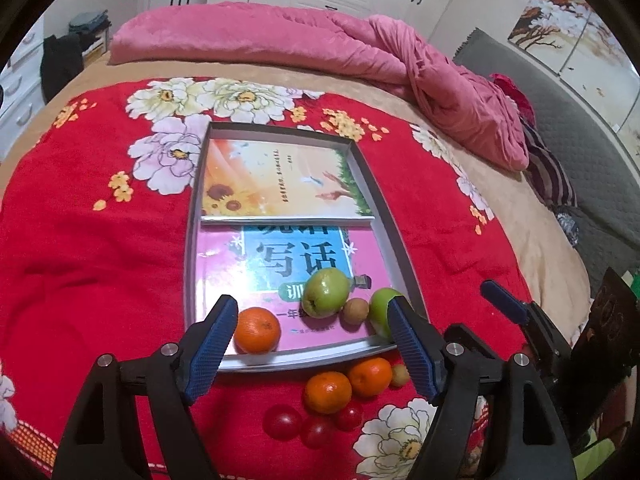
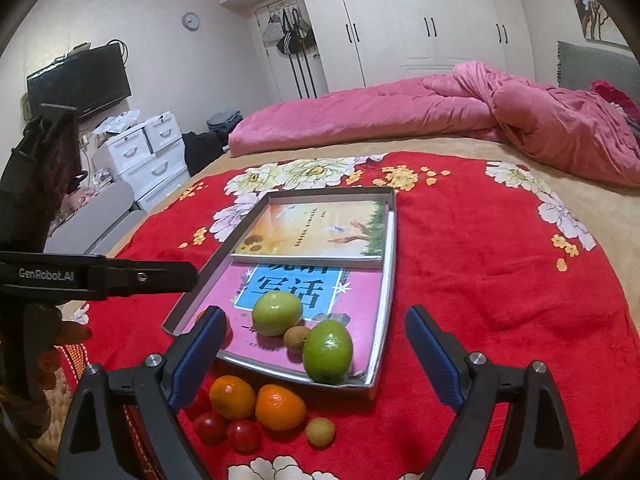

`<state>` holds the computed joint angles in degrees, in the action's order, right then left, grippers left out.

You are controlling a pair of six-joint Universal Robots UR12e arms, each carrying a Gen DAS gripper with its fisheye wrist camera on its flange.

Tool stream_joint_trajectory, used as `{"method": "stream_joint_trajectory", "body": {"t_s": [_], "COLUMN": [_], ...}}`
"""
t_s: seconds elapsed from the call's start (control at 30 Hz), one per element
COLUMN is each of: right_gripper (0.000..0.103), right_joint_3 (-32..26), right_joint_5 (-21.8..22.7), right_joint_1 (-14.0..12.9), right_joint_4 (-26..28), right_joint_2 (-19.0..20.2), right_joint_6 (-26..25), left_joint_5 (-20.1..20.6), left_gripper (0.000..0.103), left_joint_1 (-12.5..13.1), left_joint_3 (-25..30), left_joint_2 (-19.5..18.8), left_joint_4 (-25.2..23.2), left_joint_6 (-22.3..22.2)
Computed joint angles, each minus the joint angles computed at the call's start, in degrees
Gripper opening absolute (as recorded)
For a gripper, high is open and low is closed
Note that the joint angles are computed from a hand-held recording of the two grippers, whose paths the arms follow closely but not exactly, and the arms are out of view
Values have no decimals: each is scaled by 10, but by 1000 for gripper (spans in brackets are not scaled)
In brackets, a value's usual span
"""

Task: Organize fruits
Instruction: 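Withdraw both open tools from the tray toward the loose fruit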

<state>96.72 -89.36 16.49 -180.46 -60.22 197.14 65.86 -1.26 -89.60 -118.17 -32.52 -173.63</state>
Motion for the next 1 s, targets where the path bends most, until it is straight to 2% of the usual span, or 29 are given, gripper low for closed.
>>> {"method": "stream_joint_trajectory", "body": {"t_s": [0.43, 1.0], "right_gripper": [91, 92], "right_joint_3": [9, 19], "right_joint_5": [-31, -13], "right_joint_1": [-4, 2], "right_joint_4": [-5, -4], "right_joint_2": [-10, -17], "right_joint_6": [16, 4], "left_joint_5": [11, 15], "left_gripper": [78, 78], "left_joint_1": [11, 15], "left_joint_3": [-19, -42], "left_joint_2": [15, 26], "left_joint_4": [26, 33], "left_joint_6": [-3, 19]}}
